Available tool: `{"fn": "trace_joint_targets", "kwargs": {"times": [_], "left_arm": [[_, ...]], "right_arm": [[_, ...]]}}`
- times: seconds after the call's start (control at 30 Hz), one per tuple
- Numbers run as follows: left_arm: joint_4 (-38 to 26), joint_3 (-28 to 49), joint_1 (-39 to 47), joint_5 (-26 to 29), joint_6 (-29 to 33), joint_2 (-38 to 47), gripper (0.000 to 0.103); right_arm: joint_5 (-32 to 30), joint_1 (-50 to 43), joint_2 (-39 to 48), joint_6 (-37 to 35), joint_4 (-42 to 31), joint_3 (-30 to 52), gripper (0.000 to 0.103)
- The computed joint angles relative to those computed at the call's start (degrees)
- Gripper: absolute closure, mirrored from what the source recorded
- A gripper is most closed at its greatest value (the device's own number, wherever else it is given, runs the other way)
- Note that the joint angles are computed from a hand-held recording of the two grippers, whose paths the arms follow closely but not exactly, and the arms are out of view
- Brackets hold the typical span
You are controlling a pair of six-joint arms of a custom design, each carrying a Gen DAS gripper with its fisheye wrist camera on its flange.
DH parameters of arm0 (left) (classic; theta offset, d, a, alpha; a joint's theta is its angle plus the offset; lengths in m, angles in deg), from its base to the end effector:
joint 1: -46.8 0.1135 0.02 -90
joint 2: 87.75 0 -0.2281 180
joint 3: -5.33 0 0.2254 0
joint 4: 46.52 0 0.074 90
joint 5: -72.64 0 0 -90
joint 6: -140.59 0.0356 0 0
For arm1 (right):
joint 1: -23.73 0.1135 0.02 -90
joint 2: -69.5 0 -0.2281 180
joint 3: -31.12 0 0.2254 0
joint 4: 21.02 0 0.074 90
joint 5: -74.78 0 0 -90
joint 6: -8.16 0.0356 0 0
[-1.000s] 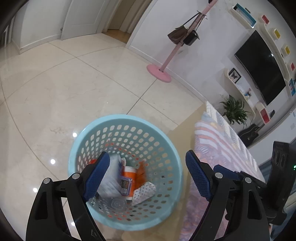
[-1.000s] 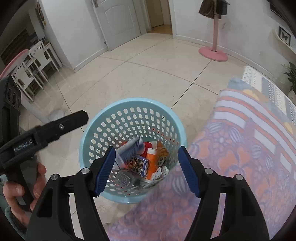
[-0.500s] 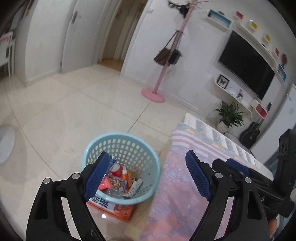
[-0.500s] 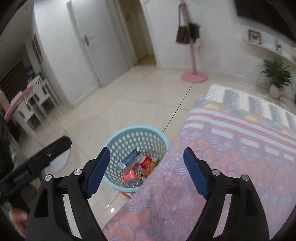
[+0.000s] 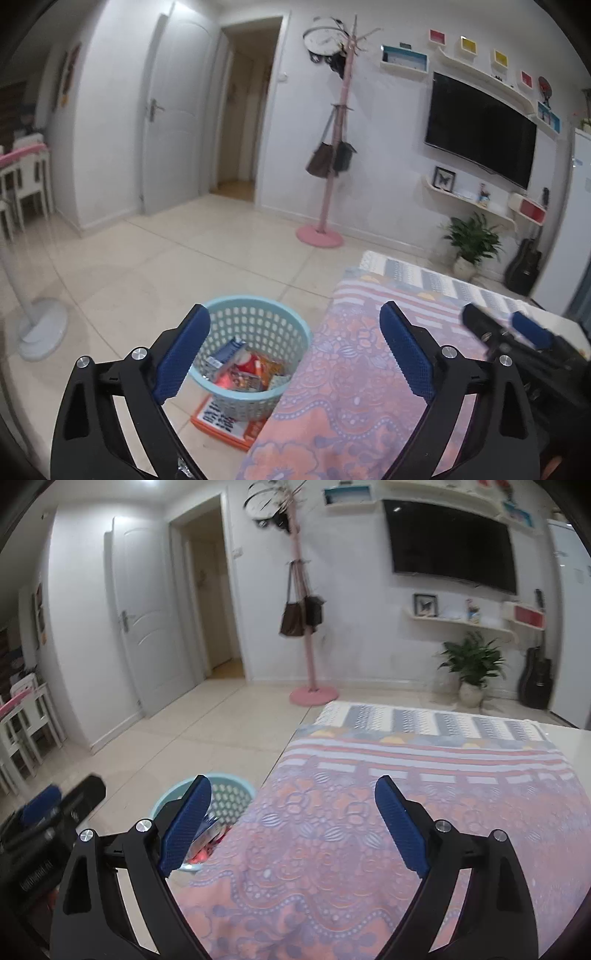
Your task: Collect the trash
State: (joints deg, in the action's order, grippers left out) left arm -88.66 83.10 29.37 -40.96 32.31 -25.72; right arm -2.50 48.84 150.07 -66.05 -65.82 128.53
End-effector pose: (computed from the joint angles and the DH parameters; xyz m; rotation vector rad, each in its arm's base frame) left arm 0.2194 -0.0539 0.3287 -0.2703 1.9721 0.0173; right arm 0.2699 0.1178 0.3528 -0.0296 2.0525 0.2164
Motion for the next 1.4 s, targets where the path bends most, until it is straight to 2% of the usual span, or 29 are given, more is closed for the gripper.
{"fn": "trace_joint_targets", "kwargs": {"times": [0.13,0.23,0.27,0.43,0.57,0.8,1.0,1.4], "left_arm": [[2.2,-3.4,-4.2,-4.6,1.4,-2.2,0.012],[9.2,-10.6,-7.9,-13.5,3.8,-4.6,0.007],[9.0,-11.2,-7.8,-13.6,3.1,-4.4,0.007],[7.9,-10.3,-1.3,-5.4,-0.4,-3.8,0.007],[9.8,-11.3,-1.0,-5.8,-0.3,-3.8,0.007],[10.1,-10.2,0.6,-2.8,-1.1,-1.5,0.007],[9.9,-9.9,1.2,-1.3,-1.8,-0.5,0.007],[9.1,-8.8,0.5,-3.1,-1.4,0.9,0.007]], "right_arm": [[5.4,1.9,-4.9,0.2,4.6,-7.5,0.017],[13.3,4.6,-7.9,0.2,7.6,-12.4,0.017],[14.9,5.0,-8.6,0.5,8.6,-13.6,0.017],[14.5,4.5,-9.4,1.5,11.0,-16.5,0.016],[13.1,5.0,-8.2,0.8,12.0,-17.3,0.016],[10.6,5.0,-4.6,0.3,11.1,-15.1,0.016],[9.8,4.1,-5.8,1.6,11.7,-16.2,0.016],[8.9,3.6,-6.0,2.3,11.4,-16.3,0.016]]}}
